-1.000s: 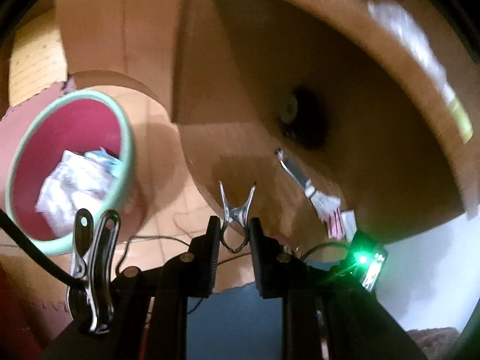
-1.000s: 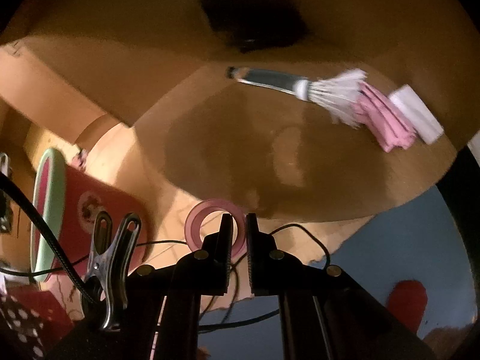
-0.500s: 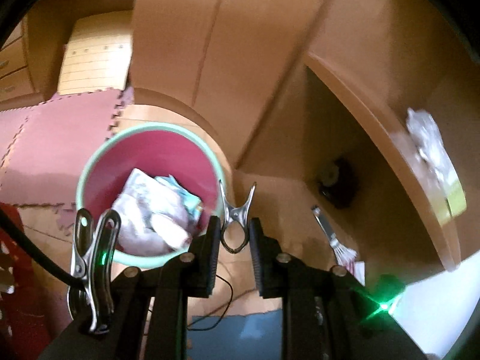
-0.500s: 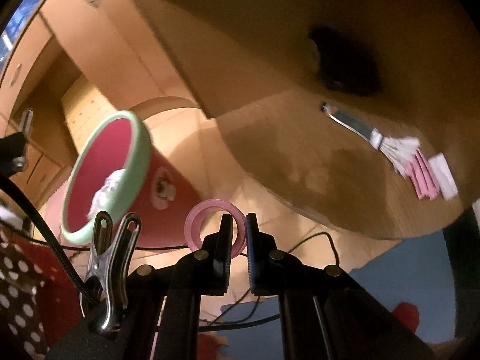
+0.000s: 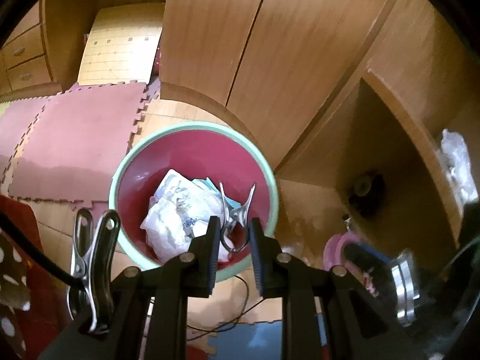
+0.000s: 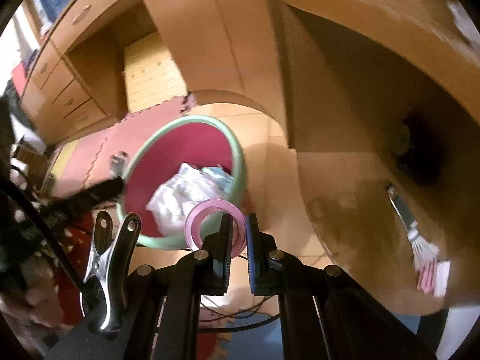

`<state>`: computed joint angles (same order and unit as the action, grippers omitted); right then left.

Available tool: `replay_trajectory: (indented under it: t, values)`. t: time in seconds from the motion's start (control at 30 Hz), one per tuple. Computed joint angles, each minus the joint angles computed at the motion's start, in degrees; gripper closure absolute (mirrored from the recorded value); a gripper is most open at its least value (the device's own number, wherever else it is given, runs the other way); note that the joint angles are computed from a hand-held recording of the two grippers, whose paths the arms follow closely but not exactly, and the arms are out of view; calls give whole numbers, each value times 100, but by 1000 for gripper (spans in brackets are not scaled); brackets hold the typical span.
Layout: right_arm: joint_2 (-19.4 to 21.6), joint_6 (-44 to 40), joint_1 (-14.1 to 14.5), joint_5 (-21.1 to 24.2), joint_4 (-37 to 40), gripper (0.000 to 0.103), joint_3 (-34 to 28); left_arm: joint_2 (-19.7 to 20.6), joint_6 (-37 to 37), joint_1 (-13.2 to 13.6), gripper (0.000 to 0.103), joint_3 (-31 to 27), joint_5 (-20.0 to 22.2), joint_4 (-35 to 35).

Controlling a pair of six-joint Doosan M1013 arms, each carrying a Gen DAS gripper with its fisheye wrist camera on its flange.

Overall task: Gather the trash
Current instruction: 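Carry the metal clip and pink ring over the red bucket with both tools, then open both tools over the bucket to drop the clip and ring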

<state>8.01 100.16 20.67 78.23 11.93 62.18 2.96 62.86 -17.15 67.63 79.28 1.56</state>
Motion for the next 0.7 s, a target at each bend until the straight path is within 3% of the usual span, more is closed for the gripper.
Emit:
replay_trajectory:
  t: [0.27, 0.43, 0.7]
  values:
    - [220, -170, 96, -381, 415, 93, -48, 158, -158, 275, 83, 69, 21, -219]
    - [428, -138, 153, -371, 611, 93, -108, 248, -284, 444, 83, 116, 39, -451]
    - [635, -37, 255, -452, 646, 93, -163, 343, -342, 451, 83, 180, 262, -405]
